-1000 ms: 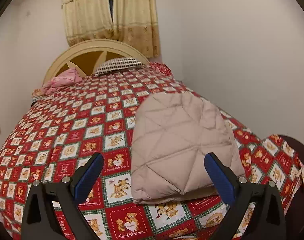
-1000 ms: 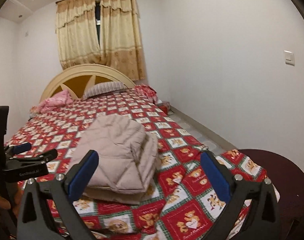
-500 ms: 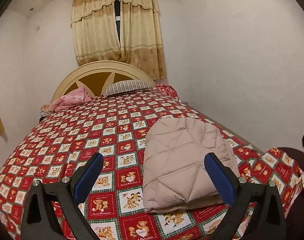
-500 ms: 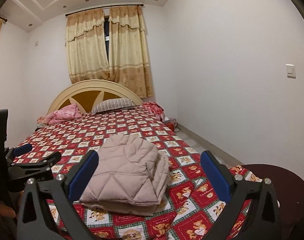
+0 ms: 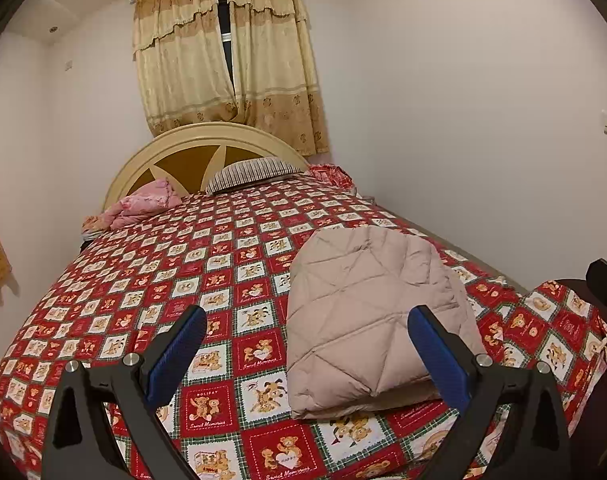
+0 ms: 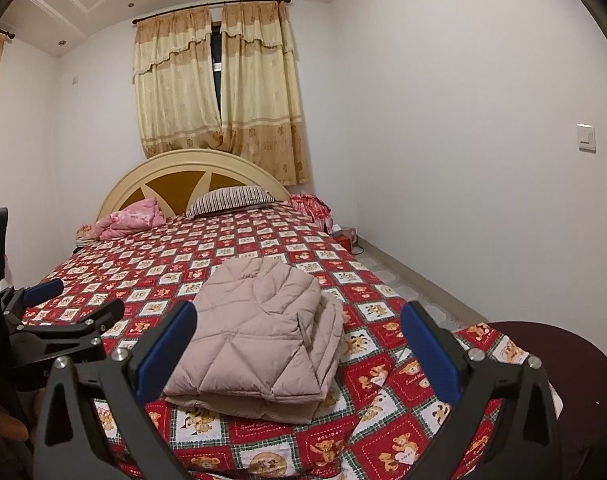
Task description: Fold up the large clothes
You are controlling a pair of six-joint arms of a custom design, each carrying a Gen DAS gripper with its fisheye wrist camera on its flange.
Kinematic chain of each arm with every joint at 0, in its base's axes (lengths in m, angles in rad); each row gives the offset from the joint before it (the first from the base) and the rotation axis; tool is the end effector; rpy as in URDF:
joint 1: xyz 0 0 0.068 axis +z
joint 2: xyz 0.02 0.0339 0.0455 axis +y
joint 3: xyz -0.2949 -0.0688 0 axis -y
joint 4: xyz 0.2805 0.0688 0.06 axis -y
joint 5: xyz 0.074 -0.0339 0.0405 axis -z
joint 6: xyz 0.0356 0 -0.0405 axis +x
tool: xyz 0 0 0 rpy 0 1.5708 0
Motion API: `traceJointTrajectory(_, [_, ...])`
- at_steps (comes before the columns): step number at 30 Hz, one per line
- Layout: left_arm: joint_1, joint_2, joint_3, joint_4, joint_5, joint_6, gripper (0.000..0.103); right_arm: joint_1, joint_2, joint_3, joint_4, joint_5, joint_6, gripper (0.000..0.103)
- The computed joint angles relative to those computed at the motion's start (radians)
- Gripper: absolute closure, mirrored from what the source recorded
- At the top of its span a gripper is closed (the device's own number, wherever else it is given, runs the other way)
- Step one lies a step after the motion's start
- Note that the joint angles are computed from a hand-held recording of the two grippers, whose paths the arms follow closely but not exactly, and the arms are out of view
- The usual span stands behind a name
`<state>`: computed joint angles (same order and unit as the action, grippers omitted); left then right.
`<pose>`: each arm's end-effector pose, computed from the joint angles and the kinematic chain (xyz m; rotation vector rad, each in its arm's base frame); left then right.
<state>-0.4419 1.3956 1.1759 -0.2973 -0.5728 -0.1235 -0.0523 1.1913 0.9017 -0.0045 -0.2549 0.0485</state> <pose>0.3208 -0.1304 0.3499 -0.0210 2.0070 0.2384 0.3006 -0.0067 0.3334 -0.0826 1.8598 0.2349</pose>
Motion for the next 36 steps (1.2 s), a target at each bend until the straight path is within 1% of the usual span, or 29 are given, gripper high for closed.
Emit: traceJointTrajectory(36, [0.002, 0.018, 0.017, -0.030, -0.009, -0.018, 0.002, 0.003, 0.000, 0.009, -0.027, -0.003, 0.011, 0.000])
